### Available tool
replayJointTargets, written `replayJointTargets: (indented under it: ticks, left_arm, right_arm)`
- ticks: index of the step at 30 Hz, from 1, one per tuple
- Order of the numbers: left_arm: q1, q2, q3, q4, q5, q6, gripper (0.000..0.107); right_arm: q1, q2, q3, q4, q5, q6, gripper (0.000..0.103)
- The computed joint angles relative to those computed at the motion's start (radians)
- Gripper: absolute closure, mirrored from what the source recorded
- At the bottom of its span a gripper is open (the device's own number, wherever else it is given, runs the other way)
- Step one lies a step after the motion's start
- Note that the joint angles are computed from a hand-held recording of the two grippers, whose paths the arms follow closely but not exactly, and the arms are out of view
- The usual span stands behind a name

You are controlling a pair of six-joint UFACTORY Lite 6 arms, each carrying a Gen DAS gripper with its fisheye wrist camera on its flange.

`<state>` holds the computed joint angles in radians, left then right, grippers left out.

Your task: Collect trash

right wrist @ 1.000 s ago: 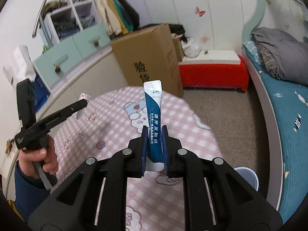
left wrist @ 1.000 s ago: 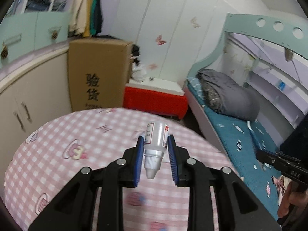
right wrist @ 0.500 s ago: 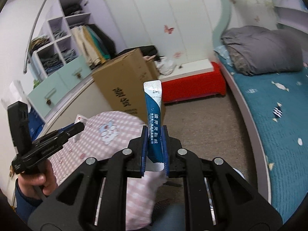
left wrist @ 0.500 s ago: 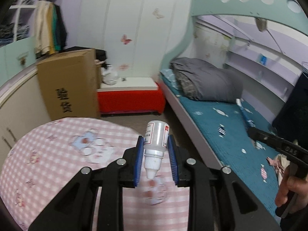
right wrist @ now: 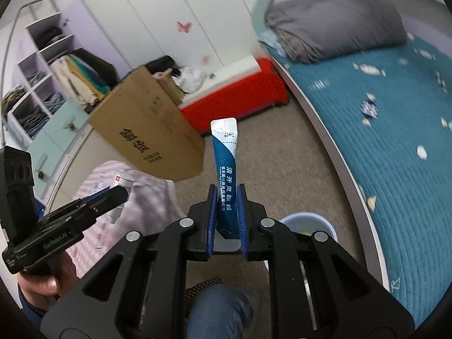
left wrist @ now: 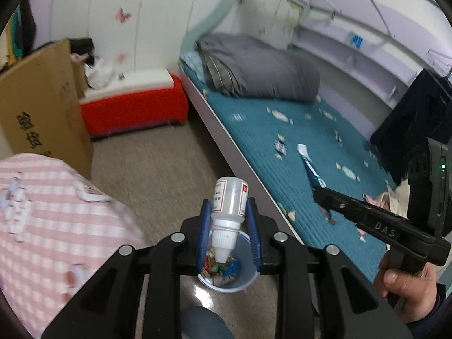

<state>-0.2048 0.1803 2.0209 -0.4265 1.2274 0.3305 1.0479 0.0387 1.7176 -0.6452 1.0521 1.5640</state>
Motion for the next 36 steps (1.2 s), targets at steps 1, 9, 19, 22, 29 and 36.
replayJointTargets:
  ticks: [1,9,19,22,29,36]
  left_arm:
    - [-0.034,0.017,-0.015,0.02,-0.014,-0.018,0.082]
    - [-0.204,0.156,-0.126,0.159,-0.102,-0.095,0.082]
    - [-0.247,0.294,-0.058,0.24,-0.093,-0.167,0.022]
    - [-0.238,0.293,-0.054,0.253,-0.09,-0.176,0.022]
    - [-0.209,0.198,-0.014,0.24,-0.055,-0.184,0.02]
    - [-0.055,0.013,0.03,0.117,0.015,-0.117,0.016]
  right_arm:
    - [-0.031,-0.028,-0.067,0.027,-0.044,0.002,0.089]
    - [-0.201,-0.125,-0.436,0.217,-0.355,-0.016,0.089]
    - [-0.335,-0.201,-0.674,0.374,-0.507,-0.036,0.025]
    - [-0.316,-0.229,-0.694,0.341,-0.474,0.035,0.008]
    - [-0.196,-0.256,-0.58,0.19,-0.246,0.234,0.006]
    - [-0.011,-0.083,-0.158,0.037,0.041,0.269,0.006]
